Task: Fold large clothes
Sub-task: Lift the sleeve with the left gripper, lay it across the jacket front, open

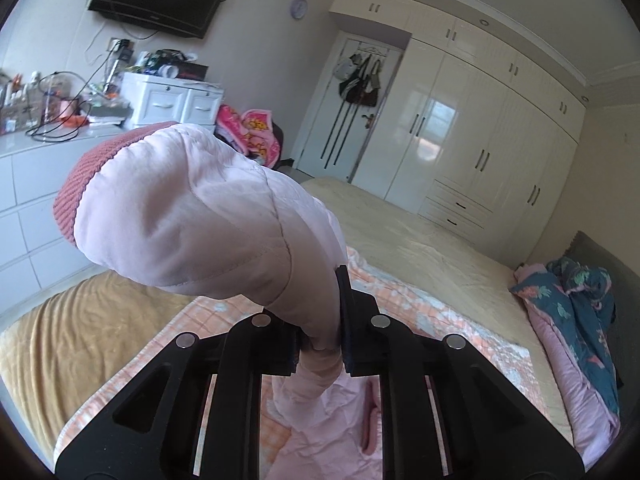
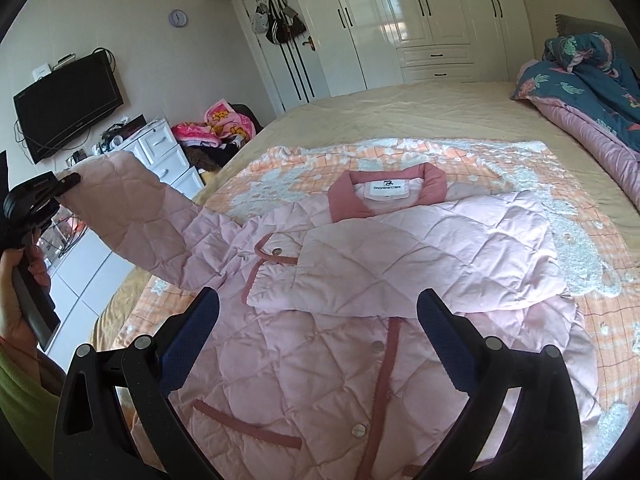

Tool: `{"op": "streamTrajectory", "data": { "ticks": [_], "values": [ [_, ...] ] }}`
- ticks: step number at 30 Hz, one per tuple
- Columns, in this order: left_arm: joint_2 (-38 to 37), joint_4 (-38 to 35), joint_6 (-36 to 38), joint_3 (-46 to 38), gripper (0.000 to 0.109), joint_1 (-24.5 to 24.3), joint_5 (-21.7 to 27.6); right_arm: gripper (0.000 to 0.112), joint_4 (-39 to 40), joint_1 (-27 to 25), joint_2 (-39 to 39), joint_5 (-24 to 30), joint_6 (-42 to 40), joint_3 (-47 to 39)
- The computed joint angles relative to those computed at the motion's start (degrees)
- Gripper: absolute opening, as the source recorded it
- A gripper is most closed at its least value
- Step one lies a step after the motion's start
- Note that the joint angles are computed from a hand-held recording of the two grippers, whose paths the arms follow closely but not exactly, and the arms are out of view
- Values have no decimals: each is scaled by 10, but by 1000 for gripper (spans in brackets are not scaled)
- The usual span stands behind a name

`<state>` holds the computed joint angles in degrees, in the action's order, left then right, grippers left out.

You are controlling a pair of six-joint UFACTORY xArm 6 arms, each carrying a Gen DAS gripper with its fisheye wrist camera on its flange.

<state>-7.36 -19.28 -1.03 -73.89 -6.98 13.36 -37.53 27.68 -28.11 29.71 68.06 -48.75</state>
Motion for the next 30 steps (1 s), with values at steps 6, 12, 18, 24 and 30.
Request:
{"op": "streamTrajectory", "data": {
  "ticks": [6,12,18,24,30],
  "values": [
    [0,48,-20,-6,8,-37,-1,99,-9,-7,-42,6,16,31],
    [4,66,-16,-3,8,-72,-9,99,-12,-20,-84,9,27,63],
    [17,55,19,-8,8,-110,-9,99,-17,-39,-120,18,43,96],
    [31,76,31,-8,8,-152,-10,99,1,-70,-146,-3,34,132],
    [49,104,28,-6,8,-186,-12,99,22,-100,-161,-19,13,155]
  ]
}}
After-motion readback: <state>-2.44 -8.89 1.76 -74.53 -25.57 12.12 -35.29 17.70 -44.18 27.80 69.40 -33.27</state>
